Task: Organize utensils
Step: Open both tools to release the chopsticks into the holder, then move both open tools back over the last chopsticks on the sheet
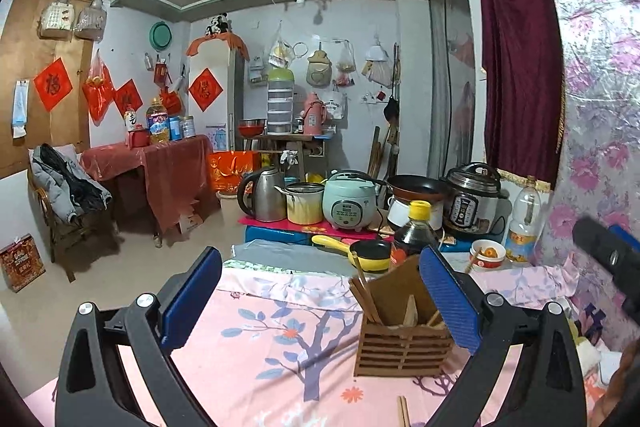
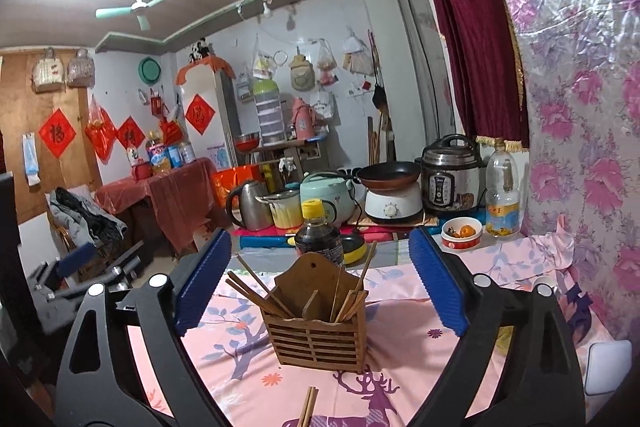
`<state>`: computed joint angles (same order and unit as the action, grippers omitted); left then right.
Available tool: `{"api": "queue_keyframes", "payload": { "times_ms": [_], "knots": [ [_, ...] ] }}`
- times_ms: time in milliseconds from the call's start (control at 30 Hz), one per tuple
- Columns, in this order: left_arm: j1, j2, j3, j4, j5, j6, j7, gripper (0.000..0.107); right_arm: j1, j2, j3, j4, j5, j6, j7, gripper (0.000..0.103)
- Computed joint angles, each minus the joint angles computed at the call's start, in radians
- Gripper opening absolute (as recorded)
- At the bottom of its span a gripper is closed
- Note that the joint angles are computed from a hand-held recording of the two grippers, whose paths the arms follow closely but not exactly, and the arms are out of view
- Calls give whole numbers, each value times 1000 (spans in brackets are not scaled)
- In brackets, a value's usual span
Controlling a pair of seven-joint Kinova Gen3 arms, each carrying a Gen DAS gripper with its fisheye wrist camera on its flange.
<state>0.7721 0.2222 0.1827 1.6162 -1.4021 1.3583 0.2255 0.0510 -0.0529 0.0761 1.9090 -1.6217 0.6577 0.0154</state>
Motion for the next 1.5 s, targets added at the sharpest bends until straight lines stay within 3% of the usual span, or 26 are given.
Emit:
{"api": "queue_keyframes", "payload": {
  "times_ms": [167, 300, 400, 467, 600, 667, 767, 833, 1000, 1067, 1167, 1233, 1300, 1367, 1500],
  "knots": [
    [75, 50, 16, 62, -7, 124, 31, 97, 12, -49, 20, 38, 3, 25, 12, 95],
    [90, 70, 19, 92, 45, 121, 42, 97, 10, -74, 30, 59, 58, 30, -15, 96],
    [100, 82, 12, 105, 61, 128, 67, 97, -76, -86, 118, 121, 73, 20, 47, 96],
    [102, 83, 7, 115, 64, 130, 83, 97, -120, -96, 143, 175, 104, -46, 93, 96],
    [111, 100, 3, 111, 64, 148, 93, 97, -37, -22, 1, 207, 266, -182, 50, 96],
    [114, 108, -1, 105, 64, 155, 84, 97, -11, 22, -36, 187, 347, -172, -31, 96],
    [120, 115, -5, 101, 61, 158, 76, 97, -16, 37, -11, 155, 431, -96, -119, 96],
    [118, 116, -6, 100, 63, 150, 71, 97, -20, 17, -16, 168, 425, -115, -102, 96],
    [115, 123, -11, 94, 73, 134, 55, 97, -72, -31, -16, 231, 285, -237, 55, 96],
    [111, 123, -12, 94, 82, 120, 47, 97, -145, -43, 38, 235, 291, -276, 44, 97],
    [90, 116, -17, 91, 113, 67, 18, 97, -181, -39, 60, 218, 385, -299, -67, 97],
    [89, 112, -56, 83, 159, 6, -20, 97, -120, -17, 15, 191, 453, -266, -148, 97],
    [27, 101, -42, 76, 226, -73, -72, 97, -85, 24, 8, 153, 513, -205, -230, 97],
    [-66, 93, 0, 70, 305, -154, -136, 97, -125, 62, 68, 120, 576, -155, -311, 97],
    [-251, 94, 75, 69, 468, -310, -270, 97, -290, 136, 253, 60, 709, -95, -474, 97]
  ]
}}
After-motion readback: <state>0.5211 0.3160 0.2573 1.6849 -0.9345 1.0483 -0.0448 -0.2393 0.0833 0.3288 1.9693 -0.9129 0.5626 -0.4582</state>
